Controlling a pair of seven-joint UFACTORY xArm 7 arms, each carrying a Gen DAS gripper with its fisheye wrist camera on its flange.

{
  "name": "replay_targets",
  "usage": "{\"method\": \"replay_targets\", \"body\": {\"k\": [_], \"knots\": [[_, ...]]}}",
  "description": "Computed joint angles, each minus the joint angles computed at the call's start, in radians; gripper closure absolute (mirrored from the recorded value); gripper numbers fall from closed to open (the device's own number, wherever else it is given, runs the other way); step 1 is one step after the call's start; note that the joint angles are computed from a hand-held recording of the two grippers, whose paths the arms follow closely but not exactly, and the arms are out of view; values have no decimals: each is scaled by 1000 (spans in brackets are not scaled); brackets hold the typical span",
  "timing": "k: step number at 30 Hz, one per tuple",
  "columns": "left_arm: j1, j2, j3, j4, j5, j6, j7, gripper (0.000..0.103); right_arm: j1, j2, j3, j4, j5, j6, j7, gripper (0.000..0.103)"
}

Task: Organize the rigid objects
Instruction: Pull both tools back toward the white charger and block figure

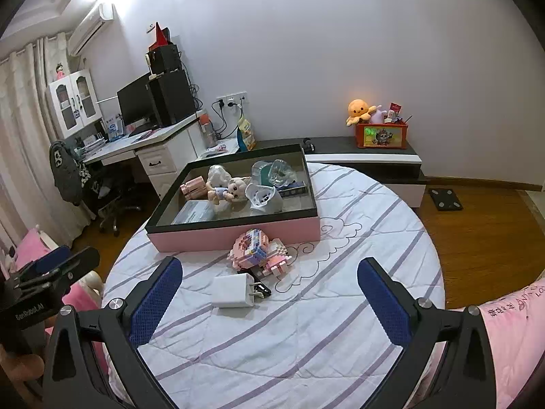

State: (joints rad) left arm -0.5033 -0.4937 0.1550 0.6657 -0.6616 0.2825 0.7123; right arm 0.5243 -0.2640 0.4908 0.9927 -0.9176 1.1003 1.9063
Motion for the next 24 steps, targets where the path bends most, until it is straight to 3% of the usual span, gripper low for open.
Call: {"method": "replay_targets", "body": {"k": [13,24], "knots": [[-10,-11,-41,-31,42,-1,-47,0,-3,-53,8,-49,40,-6,4,0],[-33,121,-132,-24,97,-57,-137,0,-45,-132,-1,-173,119,-108,6,0]]}}
